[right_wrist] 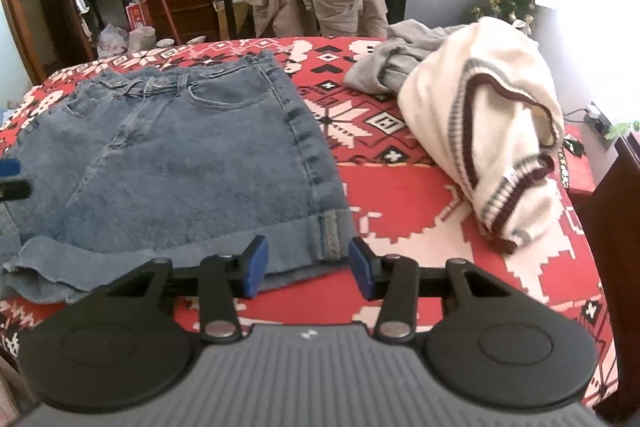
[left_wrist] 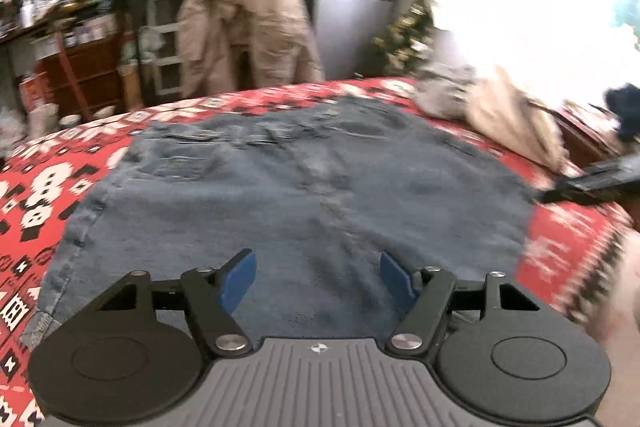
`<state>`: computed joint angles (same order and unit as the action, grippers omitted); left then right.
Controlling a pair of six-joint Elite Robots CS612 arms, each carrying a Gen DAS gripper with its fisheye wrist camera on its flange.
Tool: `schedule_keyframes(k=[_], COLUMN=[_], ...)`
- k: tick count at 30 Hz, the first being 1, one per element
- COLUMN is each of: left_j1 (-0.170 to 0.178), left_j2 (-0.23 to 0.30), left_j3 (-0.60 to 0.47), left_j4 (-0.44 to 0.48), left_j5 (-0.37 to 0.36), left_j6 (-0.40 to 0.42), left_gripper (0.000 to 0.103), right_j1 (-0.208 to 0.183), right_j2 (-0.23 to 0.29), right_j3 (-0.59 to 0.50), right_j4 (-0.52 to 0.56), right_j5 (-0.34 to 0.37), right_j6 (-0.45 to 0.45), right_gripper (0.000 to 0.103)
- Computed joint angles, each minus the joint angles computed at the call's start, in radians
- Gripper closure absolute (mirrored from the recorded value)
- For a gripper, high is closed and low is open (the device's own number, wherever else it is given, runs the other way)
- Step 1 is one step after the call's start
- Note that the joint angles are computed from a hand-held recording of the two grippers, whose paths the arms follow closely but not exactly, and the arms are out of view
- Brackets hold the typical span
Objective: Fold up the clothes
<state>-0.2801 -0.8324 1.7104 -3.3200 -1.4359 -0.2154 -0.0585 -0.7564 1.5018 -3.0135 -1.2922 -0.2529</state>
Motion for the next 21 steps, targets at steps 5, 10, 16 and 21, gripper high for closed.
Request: schedule_keyframes(k=[5, 10, 16, 21], left_j1=[-0.027, -0.036, -0.05, -0.058], left_j2=[-0.033, -0.033, -0.026, -0.018], left_j3=[0.022, 0.013, 0.003, -0.004], left_j4=[0.064, 0.126, 0.156, 0.166], left_j5=[-0.032, -0.075, -0.045, -0.003], left_j6=[0.082, 0.131, 0.161, 0.167], left_gripper=[0.043, 0.066, 0.066, 0.067], right_j1=[-0.012, -0.014, -0.012, -0.004], right_j2=[-0.006, -0.014, -0.004, 0.025], right_j3=[0.019, 0.03, 0.018, -0.023], right_j4=[-0.014, 0.0, 0.017, 0.031], right_j5=[0.011, -0.016, -0.055, -0.067], right_j6=[0.004, -0.033, -0.081, -0.108], right_gripper=[0.056, 0.076, 0.085, 0.085])
